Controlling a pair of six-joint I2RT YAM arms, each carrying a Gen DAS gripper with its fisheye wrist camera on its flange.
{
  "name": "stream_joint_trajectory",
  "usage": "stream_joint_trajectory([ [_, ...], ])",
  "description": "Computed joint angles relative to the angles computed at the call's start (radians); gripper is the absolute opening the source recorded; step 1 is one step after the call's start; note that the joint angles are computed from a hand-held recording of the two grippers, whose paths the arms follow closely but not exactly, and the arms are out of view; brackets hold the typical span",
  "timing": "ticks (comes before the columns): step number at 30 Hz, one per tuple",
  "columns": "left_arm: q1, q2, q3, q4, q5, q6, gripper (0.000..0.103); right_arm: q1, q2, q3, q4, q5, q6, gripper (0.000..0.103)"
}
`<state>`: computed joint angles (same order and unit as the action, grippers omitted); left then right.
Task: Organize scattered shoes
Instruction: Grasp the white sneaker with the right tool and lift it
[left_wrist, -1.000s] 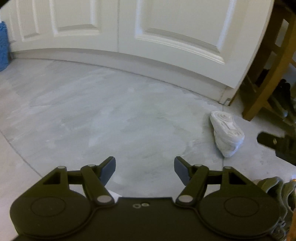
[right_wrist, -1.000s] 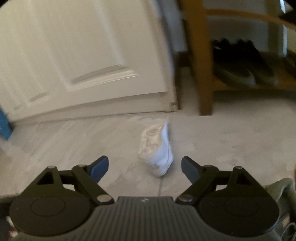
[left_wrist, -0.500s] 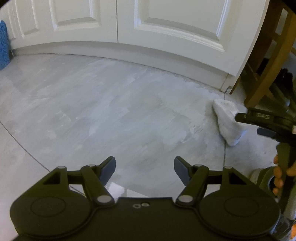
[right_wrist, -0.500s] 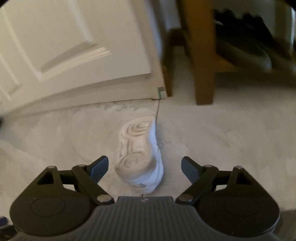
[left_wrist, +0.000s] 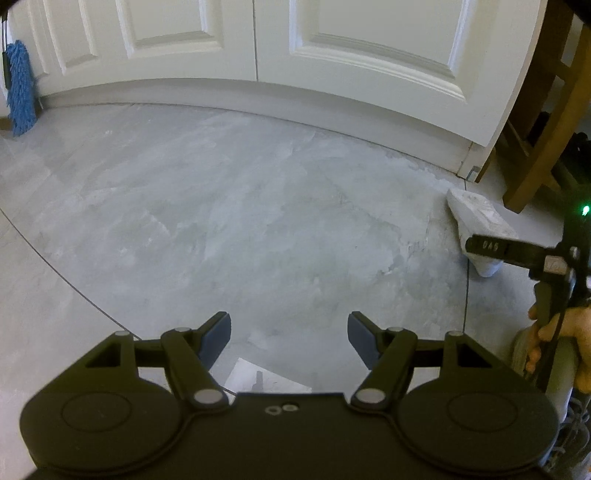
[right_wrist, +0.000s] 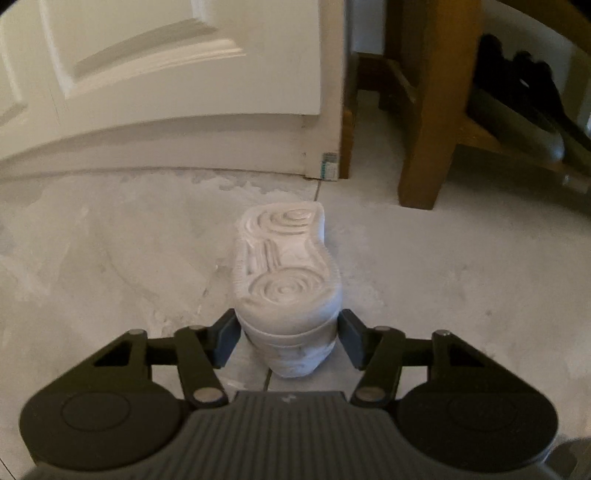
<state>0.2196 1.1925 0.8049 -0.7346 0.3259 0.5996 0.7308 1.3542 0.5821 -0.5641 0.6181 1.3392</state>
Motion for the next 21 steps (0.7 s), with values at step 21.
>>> stream_joint_trajectory([
  [21,0.399,-0.02,0.155,-0.255,0.233,0.336,0.07,0.577,-0.231,0.387,-0.465,-0.193,0.19,0.032],
])
